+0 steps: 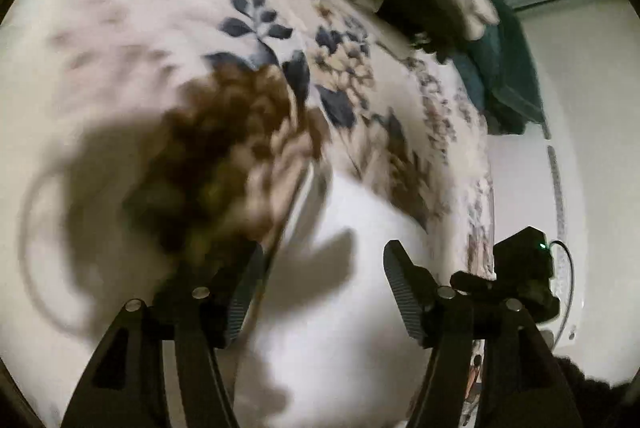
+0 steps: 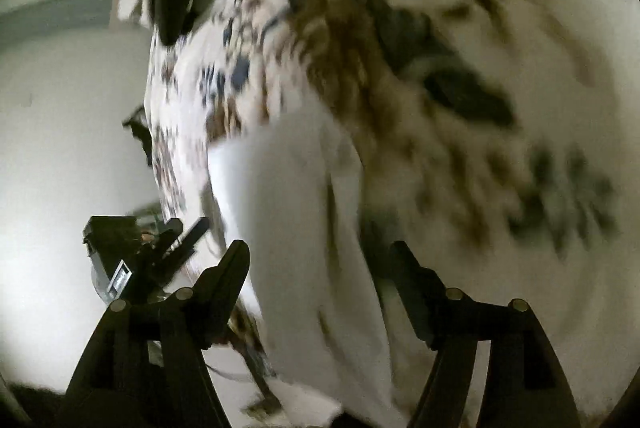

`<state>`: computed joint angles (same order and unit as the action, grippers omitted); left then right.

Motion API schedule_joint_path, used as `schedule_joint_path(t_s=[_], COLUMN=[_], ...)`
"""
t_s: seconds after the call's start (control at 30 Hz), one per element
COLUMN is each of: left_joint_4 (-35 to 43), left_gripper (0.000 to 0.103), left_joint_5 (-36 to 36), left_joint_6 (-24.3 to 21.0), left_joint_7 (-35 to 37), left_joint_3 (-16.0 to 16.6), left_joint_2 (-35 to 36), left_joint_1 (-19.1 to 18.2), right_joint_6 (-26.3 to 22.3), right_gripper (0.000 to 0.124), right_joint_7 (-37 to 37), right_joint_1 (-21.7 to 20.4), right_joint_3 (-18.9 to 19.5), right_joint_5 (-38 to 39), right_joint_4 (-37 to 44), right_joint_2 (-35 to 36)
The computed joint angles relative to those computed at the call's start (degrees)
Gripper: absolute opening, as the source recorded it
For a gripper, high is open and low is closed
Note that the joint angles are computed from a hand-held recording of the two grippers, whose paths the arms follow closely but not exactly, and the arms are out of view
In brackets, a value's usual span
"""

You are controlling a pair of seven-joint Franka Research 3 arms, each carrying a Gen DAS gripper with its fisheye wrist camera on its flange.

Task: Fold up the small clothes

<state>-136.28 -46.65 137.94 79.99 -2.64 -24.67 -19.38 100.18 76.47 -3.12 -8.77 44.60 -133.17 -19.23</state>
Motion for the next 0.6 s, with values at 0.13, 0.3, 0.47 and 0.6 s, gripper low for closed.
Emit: schedule_joint_path(t_s=[0.13, 0.3, 0.47, 0.6], left_joint_4=[4.3, 10.5, 24.7, 28.6], left_gripper=[0.039, 0.012, 0.020, 0.025], left_joint_5=[-4.5, 3.0, 0.5, 5.8], left_joint_6=[0.1, -1.7, -5.0, -10.2], left_joint_7=[6.3, 5.2, 8.4, 4.1], left_joint_3=[-0.2, -2.8, -2.2, -3.9], left_joint_2=[7.5, 10.1, 23.1, 25.3], left_joint_1=[-0.4, 2.2, 5.7, 9.6], right_joint_6=[1.2, 3.3, 10.8, 9.1], right_gripper=[0.074, 0.026, 0.027, 0.042], right_joint_7=[-0.9, 0.4, 4.4, 13.0], right_joint_1=[2.1, 3.2, 4.5, 4.1], right_joint_3=[1.2, 3.3, 4.6, 5.0], right_joint_5=[4.7, 3.6, 2.8, -5.6], right_joint_4=[4.0, 5.8, 15.6, 24.7], right_joint_2=[8.3, 9.2, 15.3, 22.0])
